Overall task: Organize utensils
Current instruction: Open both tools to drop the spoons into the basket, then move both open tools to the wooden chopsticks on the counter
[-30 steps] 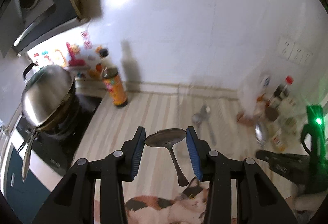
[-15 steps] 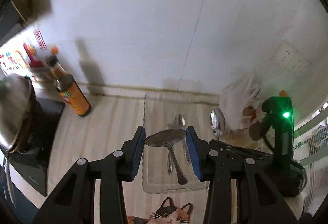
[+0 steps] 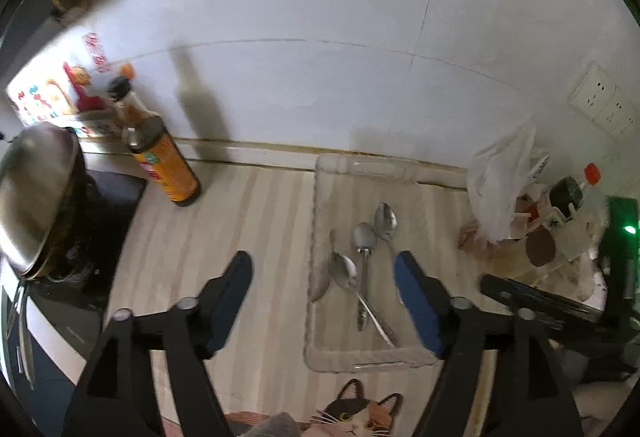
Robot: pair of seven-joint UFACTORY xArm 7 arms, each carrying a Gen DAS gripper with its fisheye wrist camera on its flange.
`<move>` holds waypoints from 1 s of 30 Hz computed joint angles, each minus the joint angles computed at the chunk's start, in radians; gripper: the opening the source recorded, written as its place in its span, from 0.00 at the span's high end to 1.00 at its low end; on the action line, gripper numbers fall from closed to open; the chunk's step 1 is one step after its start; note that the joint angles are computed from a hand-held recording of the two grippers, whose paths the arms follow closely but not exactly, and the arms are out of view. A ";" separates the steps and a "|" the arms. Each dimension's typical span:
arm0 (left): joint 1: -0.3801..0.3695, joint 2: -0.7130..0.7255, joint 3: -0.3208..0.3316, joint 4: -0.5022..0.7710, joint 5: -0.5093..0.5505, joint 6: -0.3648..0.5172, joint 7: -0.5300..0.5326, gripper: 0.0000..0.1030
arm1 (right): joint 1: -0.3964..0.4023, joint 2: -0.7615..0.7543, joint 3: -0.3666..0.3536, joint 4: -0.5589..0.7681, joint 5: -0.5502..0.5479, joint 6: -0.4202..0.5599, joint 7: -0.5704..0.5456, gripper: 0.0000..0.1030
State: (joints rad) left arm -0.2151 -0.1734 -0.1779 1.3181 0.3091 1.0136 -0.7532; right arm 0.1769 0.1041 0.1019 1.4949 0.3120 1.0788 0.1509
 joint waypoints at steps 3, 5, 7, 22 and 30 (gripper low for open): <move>0.005 -0.054 -0.025 -0.057 0.070 0.003 -0.069 0.21 | -0.019 -0.109 -0.021 -0.118 -0.013 -0.032 -0.007 0.49; 0.009 -0.095 -0.047 -0.104 0.107 0.017 -0.120 0.00 | -0.033 -0.179 -0.037 -0.194 -0.010 -0.045 -0.017 0.47; 0.011 -0.126 -0.064 -0.143 0.122 0.019 -0.163 0.00 | -0.043 -0.231 -0.049 -0.254 -0.008 -0.065 -0.026 0.43; -0.211 0.141 -0.115 -0.139 -0.098 0.025 -0.162 0.02 | -0.174 -0.463 -0.157 -0.597 -0.150 -0.024 -0.083 0.65; -0.308 0.333 -0.074 -0.044 -0.184 -0.017 -0.107 0.58 | -0.223 -0.472 -0.185 -0.648 -0.148 -0.003 -0.165 0.70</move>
